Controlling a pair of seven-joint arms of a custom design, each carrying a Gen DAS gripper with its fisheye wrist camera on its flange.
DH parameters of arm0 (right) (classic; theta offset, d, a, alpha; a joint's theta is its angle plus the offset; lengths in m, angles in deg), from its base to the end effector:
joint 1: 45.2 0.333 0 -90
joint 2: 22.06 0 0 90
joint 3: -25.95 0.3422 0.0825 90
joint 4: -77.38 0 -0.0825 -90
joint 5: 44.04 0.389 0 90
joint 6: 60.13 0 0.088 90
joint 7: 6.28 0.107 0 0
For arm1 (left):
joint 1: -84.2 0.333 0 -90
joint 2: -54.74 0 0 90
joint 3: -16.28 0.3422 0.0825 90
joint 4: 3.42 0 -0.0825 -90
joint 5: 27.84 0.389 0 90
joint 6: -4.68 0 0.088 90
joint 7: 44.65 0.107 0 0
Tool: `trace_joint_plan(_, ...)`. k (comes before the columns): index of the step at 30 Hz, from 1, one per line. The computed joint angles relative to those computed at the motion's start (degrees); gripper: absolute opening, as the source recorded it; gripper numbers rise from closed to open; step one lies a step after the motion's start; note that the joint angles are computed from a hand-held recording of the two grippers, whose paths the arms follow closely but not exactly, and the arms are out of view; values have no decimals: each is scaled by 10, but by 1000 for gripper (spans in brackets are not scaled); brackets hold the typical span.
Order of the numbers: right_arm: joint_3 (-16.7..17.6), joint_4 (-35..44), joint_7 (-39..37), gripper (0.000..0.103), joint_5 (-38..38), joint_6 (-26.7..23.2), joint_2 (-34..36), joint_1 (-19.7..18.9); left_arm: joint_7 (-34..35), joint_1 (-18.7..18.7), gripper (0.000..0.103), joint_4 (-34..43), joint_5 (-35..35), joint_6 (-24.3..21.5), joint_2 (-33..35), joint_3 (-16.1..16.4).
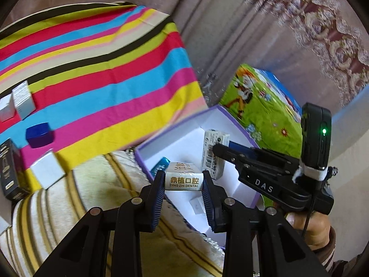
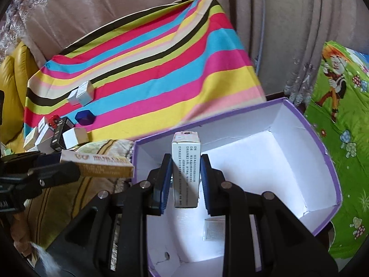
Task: Organize rigid objects
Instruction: 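Open both grippers to drop the boxes into the purple-rimmed box, then move both open grippers back to the remaining boxes on the cloth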
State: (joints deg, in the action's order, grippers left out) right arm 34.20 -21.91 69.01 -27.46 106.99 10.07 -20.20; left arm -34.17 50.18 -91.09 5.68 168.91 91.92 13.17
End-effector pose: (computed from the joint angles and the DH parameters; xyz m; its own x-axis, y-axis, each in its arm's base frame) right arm 0.6293 0.3710 0.3480 0.5390 -0.8302 -0.1424 -0.7200 -0.3663 -0.5894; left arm 0.6010 -0.4815 0.3683 0.0996 -0.8951 0.4346 -0.7891 -0.3371 -0.5135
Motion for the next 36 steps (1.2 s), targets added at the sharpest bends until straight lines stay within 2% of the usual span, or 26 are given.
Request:
trace_joint_plan(4, -17, -1, 18, 29, -8, -5, -2, 9, 63, 30, 34, 22, -40, -4, 22, -45)
trace_joint_plan(5, -17, 0, 22, 34, -8, -9, -2, 9, 74, 33, 34, 25, -50, -8, 25, -51)
trace_joint_plan(6, -20, 1, 28, 44, -10, -12, -2, 10, 81, 35, 34, 28, -60, -10, 28, -54)
trace_joint_plan(9, -20, -1, 34, 66, -14, -7, -3, 10, 75, 31, 36, 13, -76, 6, 22, -44)
trace_joint_plan(12, -19, -2, 37, 71, -16, -7, -4, 10, 62, 21, 39, 5, -78, 16, 18, -29)
trace_joint_plan(17, -15, 3, 38, 73, -18, -19, -1, 7, 41, 2, 39, -1, -62, 13, 9, -4)
trace_joint_plan(21, -15, 2, 38, 74, -20, -19, -1, 9, -5, -17, 39, -23, -32, 15, -9, 24)
trace_joint_plan(27, -12, 4, 34, 75, -20, -25, 0, 10, -107, -44, 39, -75, 46, 18, -50, 68)
trace_joint_plan(33, -10, 7, 32, 75, -22, -30, 1, 15, -226, -58, 39, -131, 142, 8, -96, 93)
trace_joint_plan(36, -9, 10, 29, 75, -24, -33, 1, 17, -276, -60, 39, -154, 185, -6, -117, 96)
